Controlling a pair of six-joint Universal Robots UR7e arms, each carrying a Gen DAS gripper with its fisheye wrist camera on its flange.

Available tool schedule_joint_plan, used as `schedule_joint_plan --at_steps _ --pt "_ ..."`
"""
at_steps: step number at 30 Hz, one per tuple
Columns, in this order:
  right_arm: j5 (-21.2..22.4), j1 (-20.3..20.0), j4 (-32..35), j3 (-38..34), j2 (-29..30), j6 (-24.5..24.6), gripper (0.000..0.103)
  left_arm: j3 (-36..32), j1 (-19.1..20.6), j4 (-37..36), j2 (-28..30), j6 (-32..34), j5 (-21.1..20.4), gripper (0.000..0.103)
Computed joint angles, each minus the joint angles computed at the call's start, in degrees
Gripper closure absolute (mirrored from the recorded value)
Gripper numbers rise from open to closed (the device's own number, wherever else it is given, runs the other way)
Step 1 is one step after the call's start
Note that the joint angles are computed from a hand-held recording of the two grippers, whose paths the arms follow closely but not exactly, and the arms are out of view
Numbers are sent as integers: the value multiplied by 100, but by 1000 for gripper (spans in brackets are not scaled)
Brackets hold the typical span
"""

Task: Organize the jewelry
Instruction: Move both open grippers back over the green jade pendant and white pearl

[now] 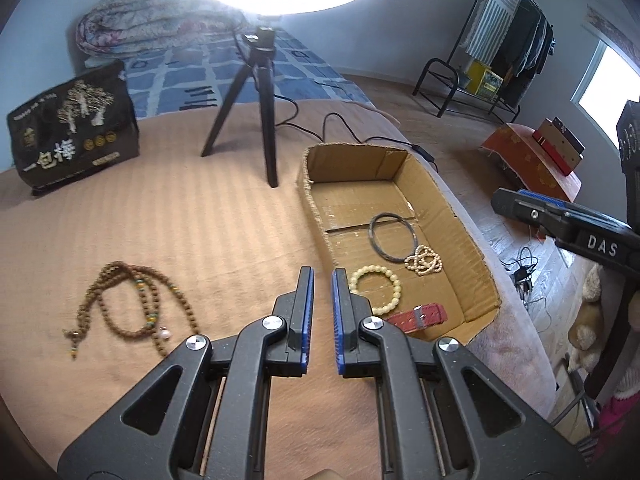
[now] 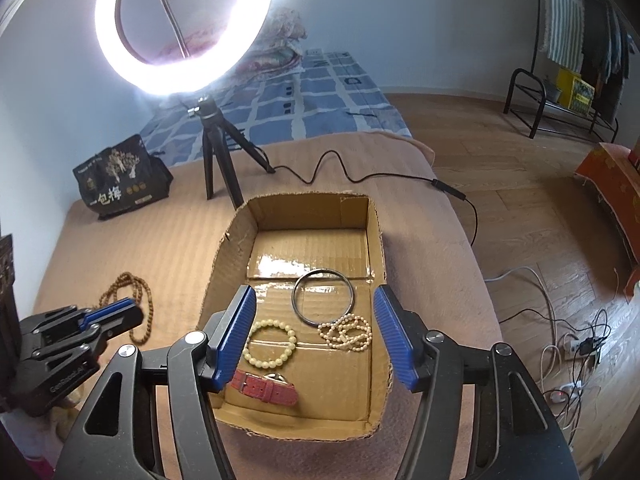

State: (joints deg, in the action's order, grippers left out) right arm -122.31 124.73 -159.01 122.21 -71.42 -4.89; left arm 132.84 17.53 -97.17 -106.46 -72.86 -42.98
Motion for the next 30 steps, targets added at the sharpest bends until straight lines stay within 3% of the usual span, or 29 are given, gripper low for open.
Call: schedule_joint_plan --at_steps 3,5,9,11,18,24,30 --pt "-12 66 -205 34 32 -29 39 -80 -193 630 -265 -319 6 89" --pt "3 124 -368 56 66 -60 39 -117 -325 1005 -458 -543 3 73" --pt "228 176 -774 149 115 -76 37 -286 -646 2093 -866 -1098 -27 73" --pt "294 219 -860 156 154 -84 25 -401 -844 2770 -1061 -1445 -77 73" --pt "275 476 -966 132 333 -221 22 -557 -1506 4408 -1689 -2383 -619 73" --pt "424 664 -405 83 364 -38 22 -423 -1986 4995 -2280 -2906 -1194 73" --pt "495 865 93 85 507 43 22 -181 -2133 4862 -2750 -2908 -1443 73"
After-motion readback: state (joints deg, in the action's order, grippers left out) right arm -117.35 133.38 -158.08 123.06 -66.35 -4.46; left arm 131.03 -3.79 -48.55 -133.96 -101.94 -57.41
